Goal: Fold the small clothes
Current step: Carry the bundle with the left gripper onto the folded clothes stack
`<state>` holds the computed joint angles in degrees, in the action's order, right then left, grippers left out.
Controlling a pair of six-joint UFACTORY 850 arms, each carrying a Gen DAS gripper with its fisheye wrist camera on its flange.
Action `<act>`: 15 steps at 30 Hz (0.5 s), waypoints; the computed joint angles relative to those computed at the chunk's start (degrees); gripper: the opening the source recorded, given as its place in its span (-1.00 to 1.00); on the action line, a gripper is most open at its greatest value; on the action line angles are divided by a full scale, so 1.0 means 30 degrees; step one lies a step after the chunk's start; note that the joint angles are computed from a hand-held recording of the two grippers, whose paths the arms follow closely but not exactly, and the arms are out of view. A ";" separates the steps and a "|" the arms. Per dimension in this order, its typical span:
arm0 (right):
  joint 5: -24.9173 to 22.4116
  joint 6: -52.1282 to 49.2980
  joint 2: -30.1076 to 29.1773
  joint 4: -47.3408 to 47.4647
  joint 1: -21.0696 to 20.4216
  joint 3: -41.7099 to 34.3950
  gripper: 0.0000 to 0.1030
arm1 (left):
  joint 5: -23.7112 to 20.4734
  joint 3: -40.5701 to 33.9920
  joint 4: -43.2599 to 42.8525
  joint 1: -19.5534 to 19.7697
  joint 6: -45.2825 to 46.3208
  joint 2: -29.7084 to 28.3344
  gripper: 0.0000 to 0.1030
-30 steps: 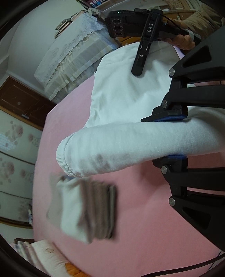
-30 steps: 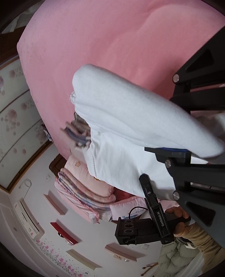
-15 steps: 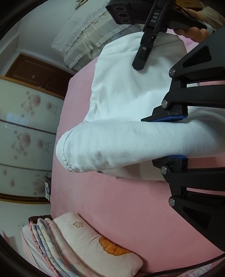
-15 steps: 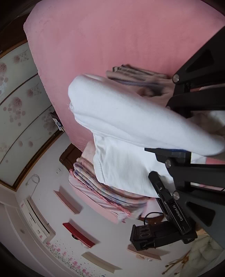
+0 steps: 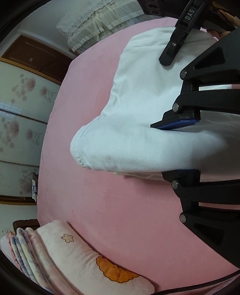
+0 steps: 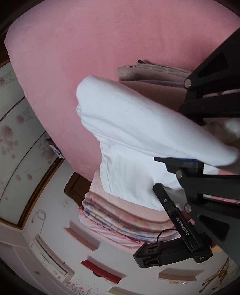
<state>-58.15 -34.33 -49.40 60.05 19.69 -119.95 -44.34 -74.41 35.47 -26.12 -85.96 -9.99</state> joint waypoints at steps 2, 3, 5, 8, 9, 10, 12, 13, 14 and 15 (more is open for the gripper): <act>-0.0035 -0.0135 -0.0076 -0.0213 0.0005 0.0042 -0.59 | 0.0091 0.0441 0.0401 -0.0060 -0.0794 0.0192 -0.19; -0.0034 -0.0163 -0.0063 -0.0434 0.0017 0.0065 -0.57 | 0.0145 0.0730 0.0663 -0.0046 -0.1175 0.0332 -0.08; 0.0136 -0.0394 0.0155 -0.1319 0.0025 0.0292 -0.51 | -0.0082 0.1079 0.1080 -0.0212 -0.1726 0.0532 0.11; 0.0323 -0.1673 0.0791 -0.1925 -0.0069 0.0970 -0.35 | -0.0372 0.1760 0.1871 -0.0509 -0.2517 0.0988 0.29; 0.0544 -0.2395 0.1181 -0.2138 -0.0115 0.1389 -0.33 | -0.0564 0.2065 0.2438 -0.0729 -0.3209 0.1187 0.37; 0.0869 -0.2972 0.1547 -0.2363 -0.0152 0.1809 -0.25 | -0.0717 0.2304 0.2952 -0.0912 -0.3811 0.1317 0.39; 0.2647 -0.4282 0.2806 -0.3026 -0.0166 0.3379 0.06 | -0.1183 0.2612 0.3921 -0.1456 -0.4800 0.1432 0.40; 0.3728 -0.5073 0.3474 -0.3251 -0.0151 0.4275 0.22 | -0.1504 0.2654 0.4277 -0.1653 -0.5057 0.1388 0.43; 0.4503 -0.5547 0.3894 -0.3603 -0.0132 0.4832 0.27 | -0.2007 0.2635 0.4706 -0.1906 -0.5306 0.1270 0.51; 0.5043 -0.5946 0.4210 -0.4018 -0.0081 0.5241 0.27 | -0.2544 0.2537 0.5009 -0.2132 -0.5559 0.1113 0.63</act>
<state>-43.02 -52.17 -36.77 48.00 19.44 -104.23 -51.97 -66.79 50.49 -32.52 -102.64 -6.65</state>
